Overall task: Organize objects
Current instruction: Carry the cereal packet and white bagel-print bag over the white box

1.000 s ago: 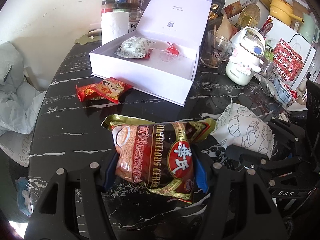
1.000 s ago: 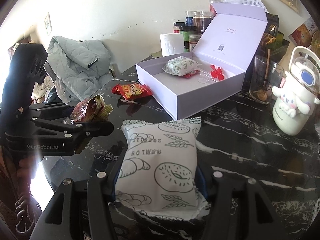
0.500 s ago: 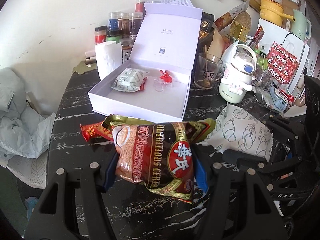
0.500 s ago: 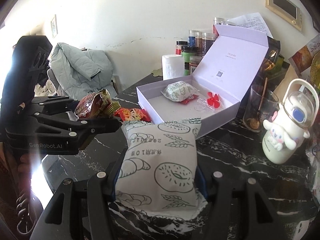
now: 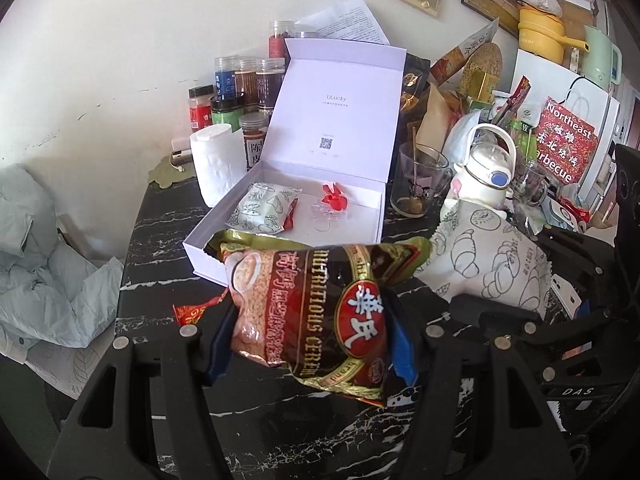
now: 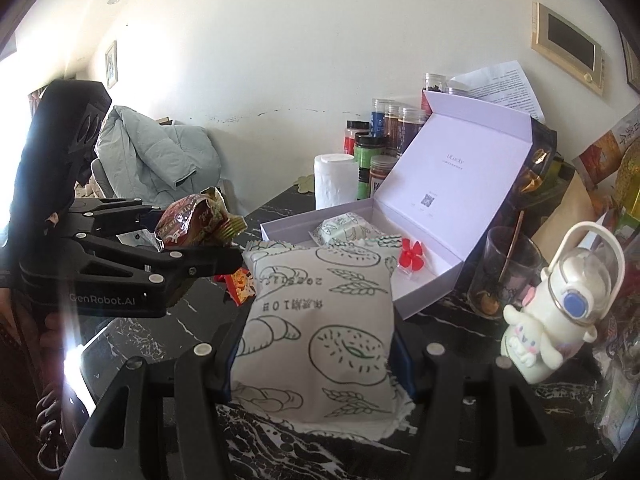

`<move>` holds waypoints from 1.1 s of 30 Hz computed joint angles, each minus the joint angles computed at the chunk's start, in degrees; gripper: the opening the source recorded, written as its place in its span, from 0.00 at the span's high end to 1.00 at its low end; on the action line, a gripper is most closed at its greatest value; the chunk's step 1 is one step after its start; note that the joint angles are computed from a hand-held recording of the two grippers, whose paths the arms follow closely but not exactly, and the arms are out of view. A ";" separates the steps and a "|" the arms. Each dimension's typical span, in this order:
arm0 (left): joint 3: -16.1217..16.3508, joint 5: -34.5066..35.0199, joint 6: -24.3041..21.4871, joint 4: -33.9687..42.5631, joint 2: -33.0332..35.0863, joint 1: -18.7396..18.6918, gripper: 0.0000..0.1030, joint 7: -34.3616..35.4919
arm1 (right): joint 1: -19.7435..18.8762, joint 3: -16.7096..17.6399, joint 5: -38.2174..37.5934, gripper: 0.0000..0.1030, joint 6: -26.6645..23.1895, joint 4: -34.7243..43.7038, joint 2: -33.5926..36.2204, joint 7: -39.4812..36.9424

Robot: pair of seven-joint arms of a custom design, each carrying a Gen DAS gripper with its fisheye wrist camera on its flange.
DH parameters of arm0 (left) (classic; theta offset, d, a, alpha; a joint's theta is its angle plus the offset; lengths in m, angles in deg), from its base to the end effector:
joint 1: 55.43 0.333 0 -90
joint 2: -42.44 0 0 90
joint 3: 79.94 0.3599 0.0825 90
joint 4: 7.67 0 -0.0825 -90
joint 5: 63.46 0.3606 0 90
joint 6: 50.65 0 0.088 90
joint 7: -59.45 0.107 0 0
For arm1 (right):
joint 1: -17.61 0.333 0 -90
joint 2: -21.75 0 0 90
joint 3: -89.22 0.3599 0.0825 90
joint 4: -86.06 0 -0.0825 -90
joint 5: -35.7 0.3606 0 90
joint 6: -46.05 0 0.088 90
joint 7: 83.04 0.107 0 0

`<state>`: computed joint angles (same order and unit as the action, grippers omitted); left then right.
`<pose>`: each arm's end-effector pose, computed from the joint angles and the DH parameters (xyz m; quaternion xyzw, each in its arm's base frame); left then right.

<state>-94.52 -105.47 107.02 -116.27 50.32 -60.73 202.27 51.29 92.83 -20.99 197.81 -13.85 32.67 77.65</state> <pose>0.5970 -0.1770 0.5610 -0.3962 0.8182 -0.3836 0.1626 0.5040 0.4073 0.5856 -0.6658 0.5806 -0.2993 0.3607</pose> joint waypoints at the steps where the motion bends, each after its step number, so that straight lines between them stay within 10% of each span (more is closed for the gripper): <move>1: 0.08 0.62 0.20 0.46 0.25 -0.14 0.40 -0.34 | -0.11 -0.08 -0.02 0.42 0.00 0.52 0.18 -0.36; 33: -1.23 26.66 -1.03 30.16 19.95 -2.15 0.40 -21.44 | -3.15 -7.85 13.40 0.42 5.22 18.95 12.05 -18.83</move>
<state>-95.76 -78.81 105.99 -86.10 70.27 -62.88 180.83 48.14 84.98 -7.59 203.03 5.11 44.73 58.82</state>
